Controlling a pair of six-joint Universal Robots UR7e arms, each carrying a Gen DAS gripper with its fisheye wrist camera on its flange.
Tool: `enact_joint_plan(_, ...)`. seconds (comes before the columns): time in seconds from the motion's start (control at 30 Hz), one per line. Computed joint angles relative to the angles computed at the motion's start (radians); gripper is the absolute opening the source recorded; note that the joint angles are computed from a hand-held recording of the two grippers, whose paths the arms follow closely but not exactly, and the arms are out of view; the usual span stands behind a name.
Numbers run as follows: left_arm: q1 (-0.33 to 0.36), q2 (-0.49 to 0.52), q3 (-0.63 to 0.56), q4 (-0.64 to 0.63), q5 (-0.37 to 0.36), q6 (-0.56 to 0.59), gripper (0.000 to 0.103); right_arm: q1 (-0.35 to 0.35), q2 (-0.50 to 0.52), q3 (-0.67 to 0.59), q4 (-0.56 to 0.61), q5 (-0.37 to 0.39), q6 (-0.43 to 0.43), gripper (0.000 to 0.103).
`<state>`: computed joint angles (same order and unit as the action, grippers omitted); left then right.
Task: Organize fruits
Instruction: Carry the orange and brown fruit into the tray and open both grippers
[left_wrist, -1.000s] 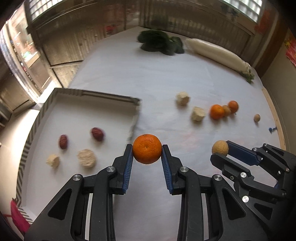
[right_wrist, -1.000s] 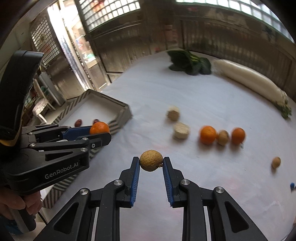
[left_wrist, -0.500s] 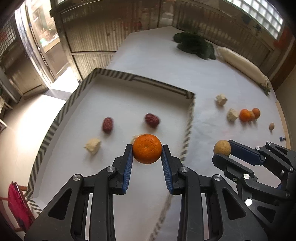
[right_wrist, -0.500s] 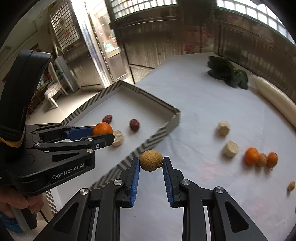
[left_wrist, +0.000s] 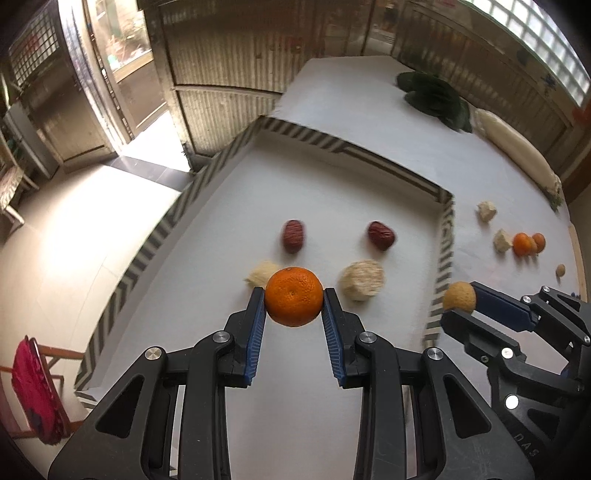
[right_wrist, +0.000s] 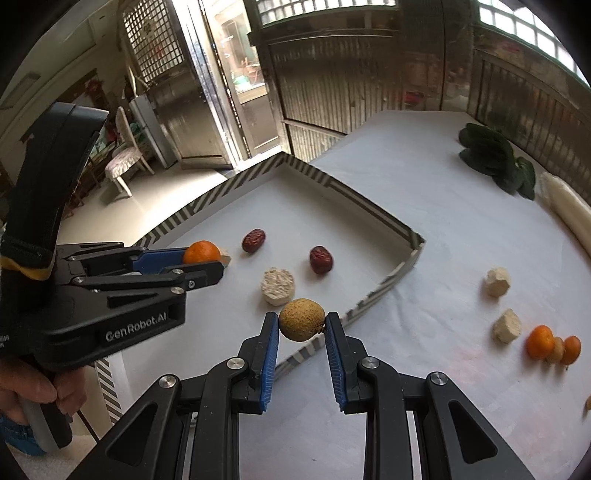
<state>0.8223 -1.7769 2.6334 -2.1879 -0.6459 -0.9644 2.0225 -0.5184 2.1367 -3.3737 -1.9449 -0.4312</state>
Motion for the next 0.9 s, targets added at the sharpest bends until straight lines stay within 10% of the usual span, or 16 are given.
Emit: enact_joint_plan(0.9,0.175,0.15,-0.03,-0.261,-0.022,0.23,0.03,-0.006,0.124,-0.162,0.178,0.001,0.023,0.025)
